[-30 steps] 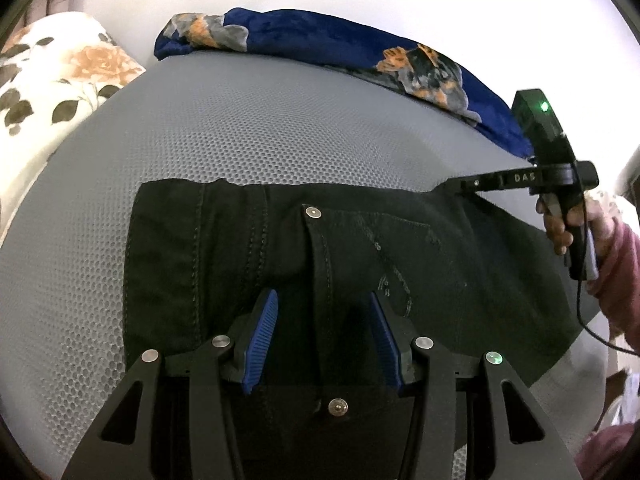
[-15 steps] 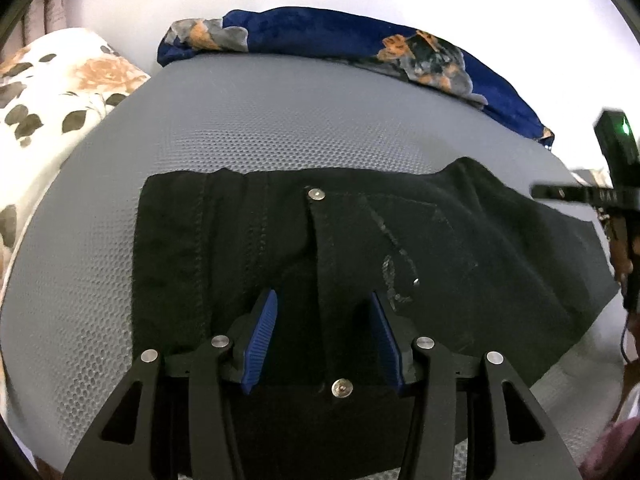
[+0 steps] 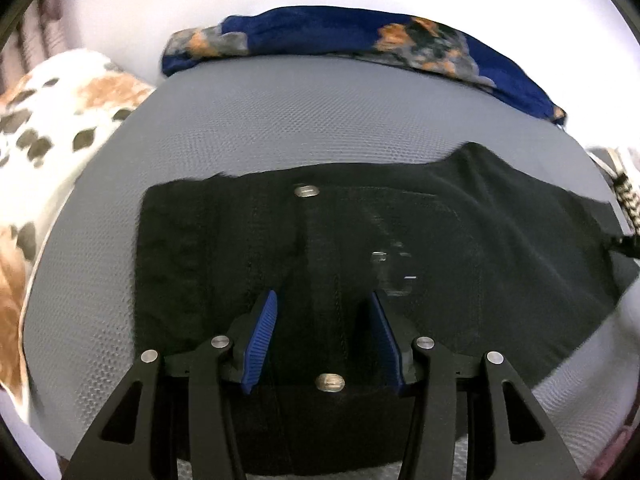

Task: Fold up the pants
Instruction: 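Smooth the folded trousers with the left gripper while the right gripper holds the hem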

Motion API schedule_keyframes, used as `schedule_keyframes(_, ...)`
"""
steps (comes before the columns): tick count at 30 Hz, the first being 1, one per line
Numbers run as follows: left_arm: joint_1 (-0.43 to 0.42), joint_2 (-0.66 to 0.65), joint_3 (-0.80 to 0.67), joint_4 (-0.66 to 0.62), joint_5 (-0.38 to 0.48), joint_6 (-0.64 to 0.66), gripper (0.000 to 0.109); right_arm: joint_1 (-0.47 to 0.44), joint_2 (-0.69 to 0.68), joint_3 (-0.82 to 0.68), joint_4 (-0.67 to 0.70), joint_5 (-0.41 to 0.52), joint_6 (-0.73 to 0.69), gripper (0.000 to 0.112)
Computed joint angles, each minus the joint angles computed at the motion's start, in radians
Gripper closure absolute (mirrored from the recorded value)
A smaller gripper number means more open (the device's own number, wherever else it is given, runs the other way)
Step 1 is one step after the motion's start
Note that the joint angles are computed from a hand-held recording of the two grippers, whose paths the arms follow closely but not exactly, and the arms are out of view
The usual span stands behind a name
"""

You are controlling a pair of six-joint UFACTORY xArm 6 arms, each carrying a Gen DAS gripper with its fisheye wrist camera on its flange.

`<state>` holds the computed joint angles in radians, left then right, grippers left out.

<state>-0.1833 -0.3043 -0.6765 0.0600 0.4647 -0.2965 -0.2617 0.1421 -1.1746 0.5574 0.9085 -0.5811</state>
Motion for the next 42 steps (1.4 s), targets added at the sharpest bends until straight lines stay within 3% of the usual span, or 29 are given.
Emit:
schedule_keyframes(5, -0.081, 0.045, -0.084, -0.027, 0.006, 0.051, 0.059, -0.156, 0.043, -0.107, 0.101, 0.116, -0.029, 0.079)
schedule_keyframes(10, -0.169, 0.166, -0.225, -0.151, 0.013, 0.156, 0.058, -0.320, 0.198, -0.324, 0.104, 0.208, 0.029, 0.078)
schedule_keyframes(16, -0.263, 0.307, -0.378, -0.220, 0.049, 0.207, 0.058, -0.440, 0.414, -0.617, 0.094, 0.376, 0.082, 0.078)
schedule_keyframes(24, -0.330, 0.443, -0.522, -0.256, 0.129, 0.216, 0.058, -0.492, 0.557, -0.781, 0.119, 0.513, 0.076, 0.079)
schedule_keyframes(29, -0.353, 0.492, -0.577, -0.257, 0.161, 0.220, 0.058, -0.492, 0.590, -0.803, 0.150, 0.553, 0.036, 0.091)
schedule_keyframes(31, -0.361, 0.510, -0.593, -0.255, 0.172, 0.228, 0.058, -0.489, 0.603, -0.809, 0.168, 0.559, 0.036, 0.101)
schedule_keyframes(36, -0.371, 0.535, -0.595, -0.204, 0.141, 0.187, 0.058, -0.488, 0.634, -0.829, 0.227, 0.586, 0.033, 0.103)
schedule_keyframes(39, -0.383, 0.540, -0.581, -0.111, 0.095, 0.124, 0.058, -0.475, 0.611, -0.793, 0.225, 0.551, 0.015, 0.105)
schedule_keyframes(42, -0.389, 0.549, -0.586, -0.061, 0.085, 0.091, 0.053, -0.456, 0.527, -0.679, 0.196, 0.443, -0.011, 0.106)
